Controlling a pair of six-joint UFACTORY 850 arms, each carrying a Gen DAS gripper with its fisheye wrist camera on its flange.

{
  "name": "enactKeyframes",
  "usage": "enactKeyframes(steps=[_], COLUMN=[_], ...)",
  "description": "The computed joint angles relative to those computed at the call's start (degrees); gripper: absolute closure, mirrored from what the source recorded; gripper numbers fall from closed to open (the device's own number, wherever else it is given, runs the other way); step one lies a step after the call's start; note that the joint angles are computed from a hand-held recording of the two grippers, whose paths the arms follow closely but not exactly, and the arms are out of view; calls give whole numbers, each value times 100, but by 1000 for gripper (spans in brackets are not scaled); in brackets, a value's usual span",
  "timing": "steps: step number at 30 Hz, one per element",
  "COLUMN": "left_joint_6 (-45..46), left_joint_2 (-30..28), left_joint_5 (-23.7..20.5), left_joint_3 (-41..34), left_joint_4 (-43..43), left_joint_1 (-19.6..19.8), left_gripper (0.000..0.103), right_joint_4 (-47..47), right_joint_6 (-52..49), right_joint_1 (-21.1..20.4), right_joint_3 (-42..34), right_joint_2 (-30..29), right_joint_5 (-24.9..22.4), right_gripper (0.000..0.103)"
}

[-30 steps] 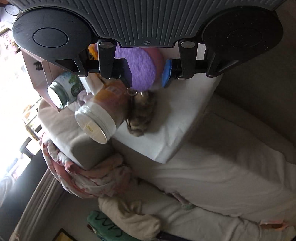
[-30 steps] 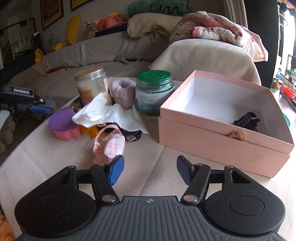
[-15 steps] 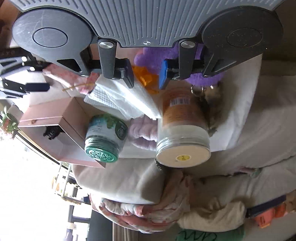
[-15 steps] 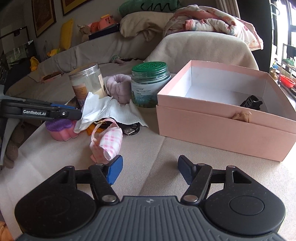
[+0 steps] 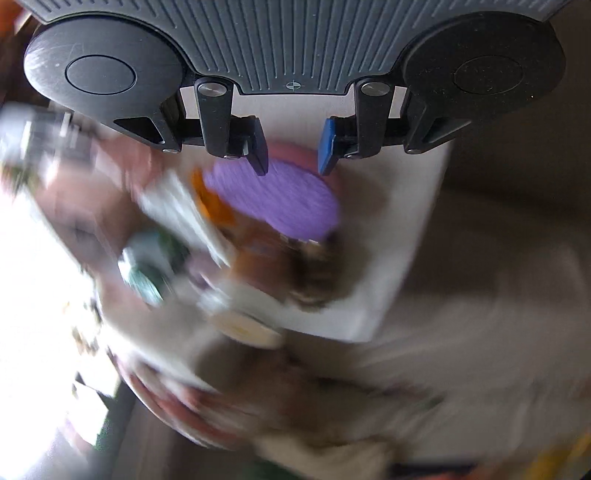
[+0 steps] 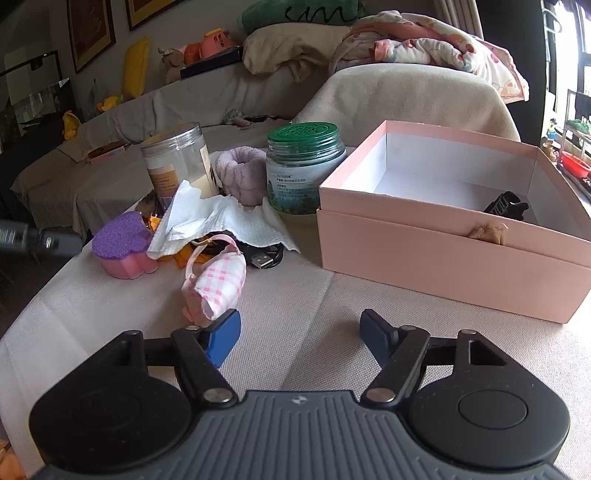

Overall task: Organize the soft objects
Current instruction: 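Move the left gripper back toward the purple heart sponge, then grasp the purple sponge with the left gripper while the right gripper grasps the white tissue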

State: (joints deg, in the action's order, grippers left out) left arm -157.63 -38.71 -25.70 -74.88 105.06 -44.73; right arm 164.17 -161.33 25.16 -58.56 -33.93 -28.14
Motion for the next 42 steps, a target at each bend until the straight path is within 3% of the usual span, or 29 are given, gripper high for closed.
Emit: enactKeyframes(steps=[3, 6, 7, 13, 16, 19, 21, 23, 28, 32, 34, 39, 42], left_joint_6=[-973, -1986, -1992, -1024, -144, 990, 1300, 1628, 3996, 4743, 4687, 3569, 3997], left_joint_2=[-148, -302, -360, -736, -915, -944, -914, -936, -1516, -1588, -1453, -888, -729], left_joint_5=[71, 96, 110, 88, -72, -813, -1067, -973, -920, -773, -657, -504, -677], left_joint_3=[-75, -177, -258, -847, -1157, -1261, -1275, -1381, -2356, -2440, -2159, -1156, -954], left_joint_4=[124, 974, 1055, 874, 278, -486, -406, -336, -1392, -1780, -1684, -570, -1048], left_joint_1=[193, 288, 305, 442, 396, 110, -65, -161, -300, -320, -319, -335, -381], left_gripper=[70, 66, 58, 56, 56, 56, 56, 56, 60, 62, 63, 59, 59], right_joint_4=[-6, 37, 56, 65, 76, 52, 47, 34, 362, 1275, 1095, -1103, -1649], right_joint_6=[15, -28, -48, -71, -89, -60, -53, -55, -363, -1559, -1620, 101, 375], right_joint_1=[2, 6, 8, 11, 11, 5, 8, 12, 55, 182, 208, 282, 504], right_joint_3=[0, 3, 2, -1, -4, -2, -4, -16, -12, 201, 109, -897, -1542], right_joint_2=[-2, 1, 0, -2, -3, -2, -3, -7, 39, 360, 450, 96, -362], right_joint_5=[-3, 2, 4, 8, 14, 4, 2, 18, 105, -563, -676, 364, 929], right_gripper=[31, 31, 31, 30, 30, 30, 29, 28, 28, 28, 28, 27, 27])
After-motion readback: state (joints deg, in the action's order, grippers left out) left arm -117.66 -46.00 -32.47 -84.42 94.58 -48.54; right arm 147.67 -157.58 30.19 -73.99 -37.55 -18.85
